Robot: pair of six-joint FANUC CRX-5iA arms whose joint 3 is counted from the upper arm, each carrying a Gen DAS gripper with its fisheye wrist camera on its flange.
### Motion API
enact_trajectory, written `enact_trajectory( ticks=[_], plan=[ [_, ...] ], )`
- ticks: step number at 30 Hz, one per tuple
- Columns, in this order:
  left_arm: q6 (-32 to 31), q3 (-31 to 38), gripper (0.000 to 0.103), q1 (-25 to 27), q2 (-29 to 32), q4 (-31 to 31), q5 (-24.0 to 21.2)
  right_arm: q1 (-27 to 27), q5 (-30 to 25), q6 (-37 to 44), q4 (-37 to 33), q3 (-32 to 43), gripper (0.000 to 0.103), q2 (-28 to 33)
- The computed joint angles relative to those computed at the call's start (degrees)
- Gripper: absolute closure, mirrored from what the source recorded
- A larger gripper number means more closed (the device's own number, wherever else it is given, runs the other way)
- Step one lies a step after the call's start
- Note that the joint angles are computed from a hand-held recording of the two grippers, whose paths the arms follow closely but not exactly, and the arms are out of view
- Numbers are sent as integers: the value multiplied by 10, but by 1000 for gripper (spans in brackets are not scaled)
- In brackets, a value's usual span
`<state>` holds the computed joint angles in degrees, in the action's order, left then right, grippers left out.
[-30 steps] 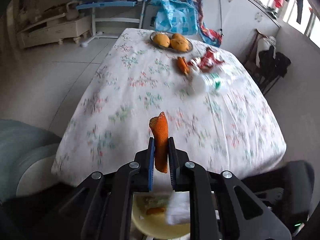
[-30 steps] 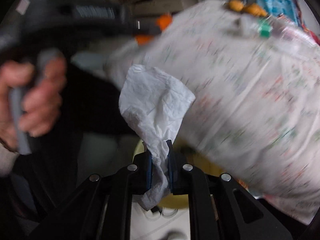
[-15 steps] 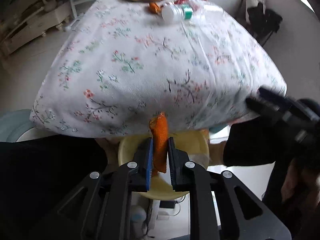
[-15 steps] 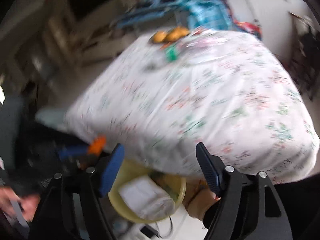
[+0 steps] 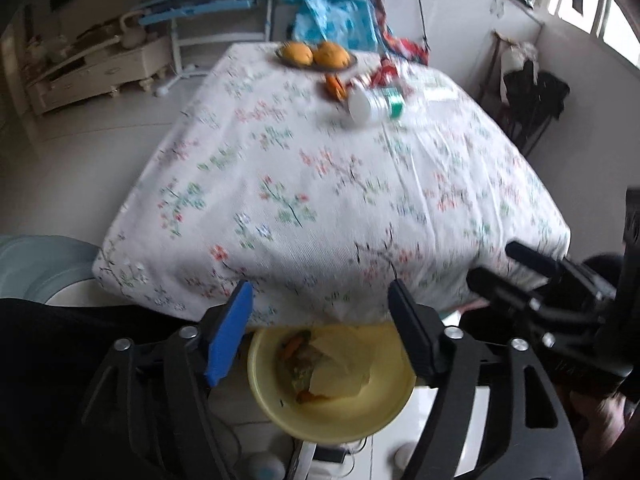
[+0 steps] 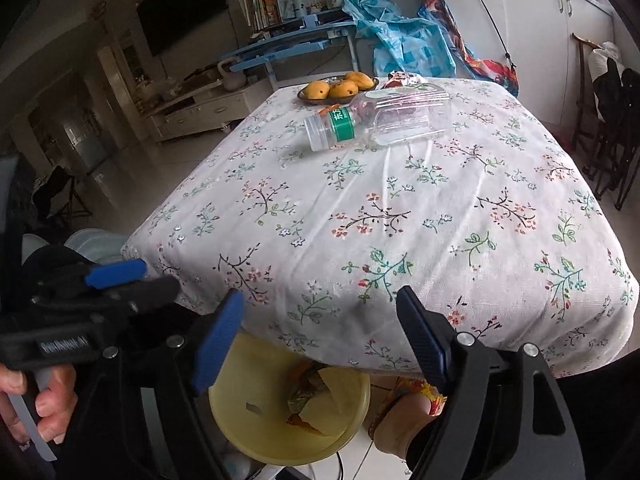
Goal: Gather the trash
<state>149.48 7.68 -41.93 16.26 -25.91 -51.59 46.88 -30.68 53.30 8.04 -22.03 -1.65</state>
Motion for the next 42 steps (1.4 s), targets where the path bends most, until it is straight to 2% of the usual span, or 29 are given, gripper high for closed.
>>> enact_trajectory(
  ticks=[9, 42],
  plan=[
    [71, -10, 25, 0, -16, -34, 6, 6, -2, 4, 9, -1, 27, 4],
    [90, -14, 21, 2, -18, -41, 10, 18, -7, 13, 24, 0, 26, 11]
  ],
)
